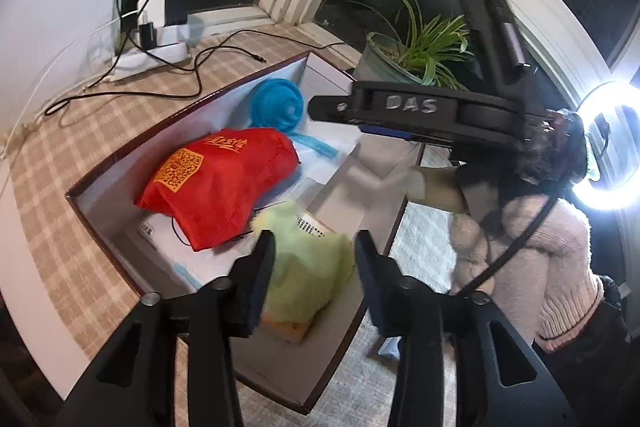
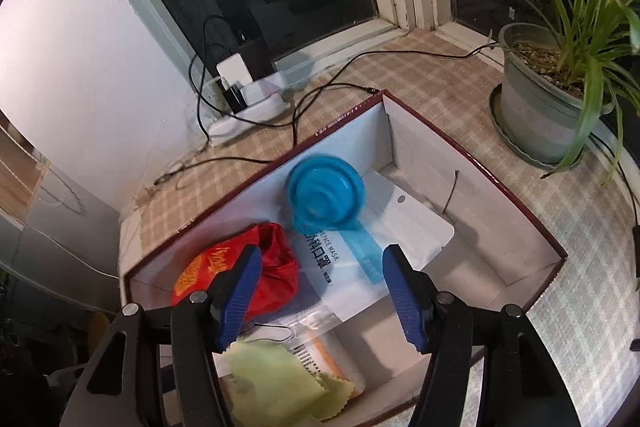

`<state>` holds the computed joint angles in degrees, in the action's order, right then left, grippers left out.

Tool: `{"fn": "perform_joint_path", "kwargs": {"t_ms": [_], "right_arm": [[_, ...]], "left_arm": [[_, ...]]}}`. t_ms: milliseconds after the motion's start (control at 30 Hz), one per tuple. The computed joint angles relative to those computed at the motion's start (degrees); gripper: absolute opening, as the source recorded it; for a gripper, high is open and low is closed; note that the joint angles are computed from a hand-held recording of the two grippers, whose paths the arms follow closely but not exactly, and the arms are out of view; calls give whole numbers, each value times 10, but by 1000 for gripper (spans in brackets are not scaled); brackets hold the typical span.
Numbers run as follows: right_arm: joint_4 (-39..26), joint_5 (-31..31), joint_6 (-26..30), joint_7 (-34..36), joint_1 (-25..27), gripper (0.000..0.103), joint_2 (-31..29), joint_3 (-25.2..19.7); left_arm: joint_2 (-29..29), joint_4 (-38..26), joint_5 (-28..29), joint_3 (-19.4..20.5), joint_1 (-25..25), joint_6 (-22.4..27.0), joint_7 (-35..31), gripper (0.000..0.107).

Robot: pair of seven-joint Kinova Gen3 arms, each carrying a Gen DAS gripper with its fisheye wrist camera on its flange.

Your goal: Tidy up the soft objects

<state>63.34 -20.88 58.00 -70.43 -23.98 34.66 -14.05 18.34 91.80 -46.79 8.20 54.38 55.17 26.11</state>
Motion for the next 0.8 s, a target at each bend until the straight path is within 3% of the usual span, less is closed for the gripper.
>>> {"fn": "perform_joint_path", "kwargs": {"t_ms": [533, 800], "right_arm": [[62, -30, -31, 30, 38, 59, -66, -4], [96, -41, -44, 48, 50, 59, -101, -2]], "left_arm": [[-8, -12, -17, 16, 19, 55, 22, 45], [5, -54, -24, 21, 46, 120, -2, 50]]}}
